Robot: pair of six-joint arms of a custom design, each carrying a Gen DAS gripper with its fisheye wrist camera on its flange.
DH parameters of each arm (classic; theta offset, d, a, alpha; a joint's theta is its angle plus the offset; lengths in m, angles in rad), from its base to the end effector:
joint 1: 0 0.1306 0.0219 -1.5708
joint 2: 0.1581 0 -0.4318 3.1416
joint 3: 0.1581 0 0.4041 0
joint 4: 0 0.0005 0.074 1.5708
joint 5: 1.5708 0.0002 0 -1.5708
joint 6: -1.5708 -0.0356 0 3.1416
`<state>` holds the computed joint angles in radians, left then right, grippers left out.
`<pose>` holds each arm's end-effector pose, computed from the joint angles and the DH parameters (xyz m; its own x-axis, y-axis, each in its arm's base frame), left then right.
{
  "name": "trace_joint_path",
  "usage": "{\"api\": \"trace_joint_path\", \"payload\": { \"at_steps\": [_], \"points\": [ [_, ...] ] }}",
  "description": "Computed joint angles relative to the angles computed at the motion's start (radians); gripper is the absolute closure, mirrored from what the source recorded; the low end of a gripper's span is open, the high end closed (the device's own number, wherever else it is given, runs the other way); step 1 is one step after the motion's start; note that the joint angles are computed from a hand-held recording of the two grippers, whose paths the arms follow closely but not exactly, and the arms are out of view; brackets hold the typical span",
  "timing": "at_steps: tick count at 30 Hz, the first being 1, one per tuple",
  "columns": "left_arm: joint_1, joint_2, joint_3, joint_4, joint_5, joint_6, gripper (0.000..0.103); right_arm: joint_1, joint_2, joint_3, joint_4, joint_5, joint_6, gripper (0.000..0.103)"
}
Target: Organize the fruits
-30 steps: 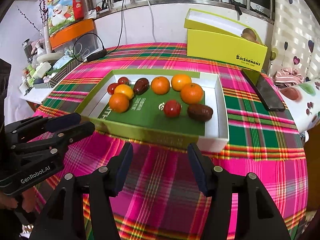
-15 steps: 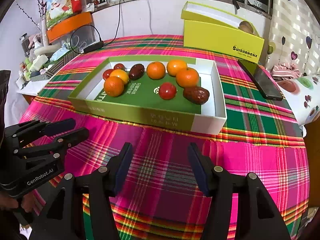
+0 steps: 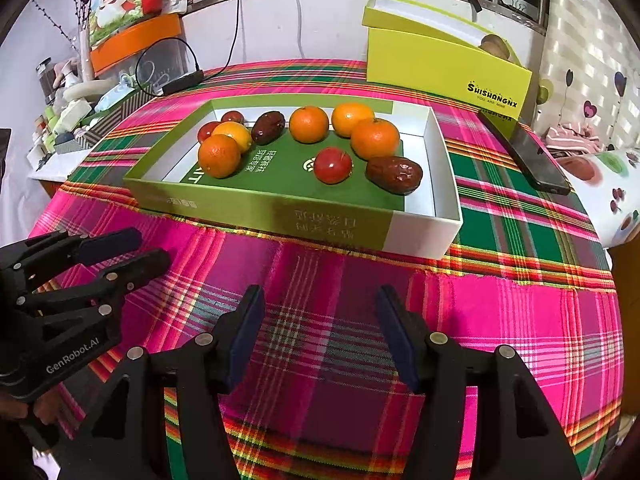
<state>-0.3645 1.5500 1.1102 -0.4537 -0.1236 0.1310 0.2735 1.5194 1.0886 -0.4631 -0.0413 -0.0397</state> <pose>0.4826 -0.1800 0.3010 -0.7586 0.1507 -0.6339 0.1841 0.9828 0.0134 0.4846 0.1369 0.3057 -0.7617 -0.1725 -0.6246 -0.2647 0.9626 0.0570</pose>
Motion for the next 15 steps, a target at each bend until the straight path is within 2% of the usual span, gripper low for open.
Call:
{"api": "trace_joint_path", "payload": {
  "at_steps": [7,15],
  "points": [
    [-0.001,0.003,0.003,-0.001,0.012,-0.010,0.044,0.004,0.003,0.003,-0.005,0.020,0.001,0.043],
    [-0.003,0.007,0.005,-0.002,0.014,-0.009,0.038,0.009,0.006,0.007,-0.011,0.037,0.013,0.041]
  ]
}}
